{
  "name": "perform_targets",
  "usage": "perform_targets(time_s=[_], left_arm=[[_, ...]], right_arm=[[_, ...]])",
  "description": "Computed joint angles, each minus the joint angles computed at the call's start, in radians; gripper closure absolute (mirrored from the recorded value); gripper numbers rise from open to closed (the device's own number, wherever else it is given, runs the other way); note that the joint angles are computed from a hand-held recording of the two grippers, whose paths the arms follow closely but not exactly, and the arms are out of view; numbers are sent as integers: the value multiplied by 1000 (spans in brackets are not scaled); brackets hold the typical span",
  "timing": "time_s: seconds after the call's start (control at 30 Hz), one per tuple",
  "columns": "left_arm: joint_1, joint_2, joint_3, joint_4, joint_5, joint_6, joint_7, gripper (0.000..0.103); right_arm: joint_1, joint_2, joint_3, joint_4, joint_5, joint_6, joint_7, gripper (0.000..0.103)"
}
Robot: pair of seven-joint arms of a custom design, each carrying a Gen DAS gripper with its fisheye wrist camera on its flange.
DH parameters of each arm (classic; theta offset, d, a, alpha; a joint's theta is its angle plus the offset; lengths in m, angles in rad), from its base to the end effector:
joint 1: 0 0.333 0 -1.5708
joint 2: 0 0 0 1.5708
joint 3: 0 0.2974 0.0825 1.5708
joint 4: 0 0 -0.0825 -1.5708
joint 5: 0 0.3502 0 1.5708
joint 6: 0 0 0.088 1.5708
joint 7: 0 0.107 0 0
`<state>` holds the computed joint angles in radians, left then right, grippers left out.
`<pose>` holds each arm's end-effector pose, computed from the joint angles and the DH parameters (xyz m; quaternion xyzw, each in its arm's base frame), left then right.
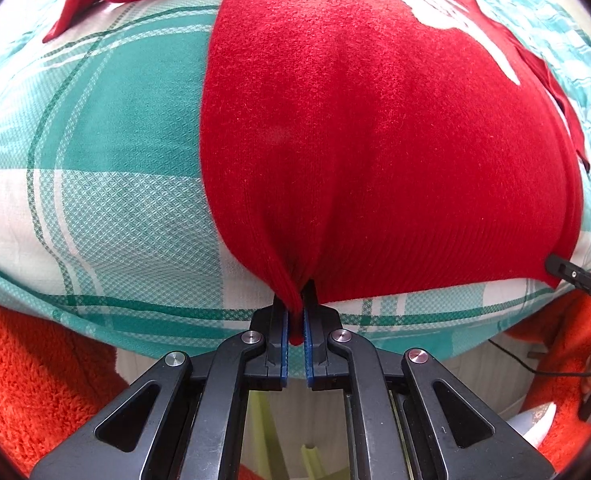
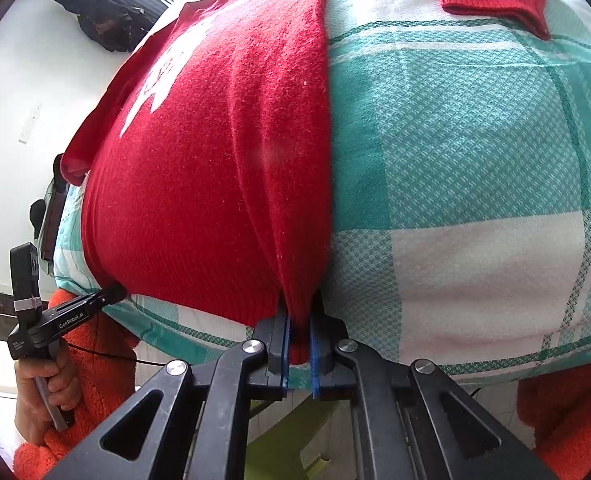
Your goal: Fold small clothes
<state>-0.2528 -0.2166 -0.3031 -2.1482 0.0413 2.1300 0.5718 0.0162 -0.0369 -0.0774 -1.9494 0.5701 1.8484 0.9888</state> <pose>0.4068 -0.2596 0.5024 -0.8356 0.5390 -0.0933 0.0514 0.5158 0.0106 0.4930 -0.7867 0.5547 0.1481 0.2269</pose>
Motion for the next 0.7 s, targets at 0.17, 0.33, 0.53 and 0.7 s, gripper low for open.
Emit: perform_targets(time_s=[0.17, 0.33, 0.53, 0.7], left_arm=[[-4, 9, -8, 4, 18, -7, -7, 99], [-10, 22, -6, 21, 16, -15, -23, 95], [-18, 33, -9, 34, 21, -31, -43, 88], [-27, 31, -3, 33, -9, -77, -37, 56]], right_arm=[[-3, 2, -1, 3, 2, -5, -2, 96], [-11, 9, -6, 10, 14, -19, 2, 95], [-20, 4, -6, 16, -6, -33, 21, 86], [-15, 4, -2, 15, -19, -32, 32, 86]])
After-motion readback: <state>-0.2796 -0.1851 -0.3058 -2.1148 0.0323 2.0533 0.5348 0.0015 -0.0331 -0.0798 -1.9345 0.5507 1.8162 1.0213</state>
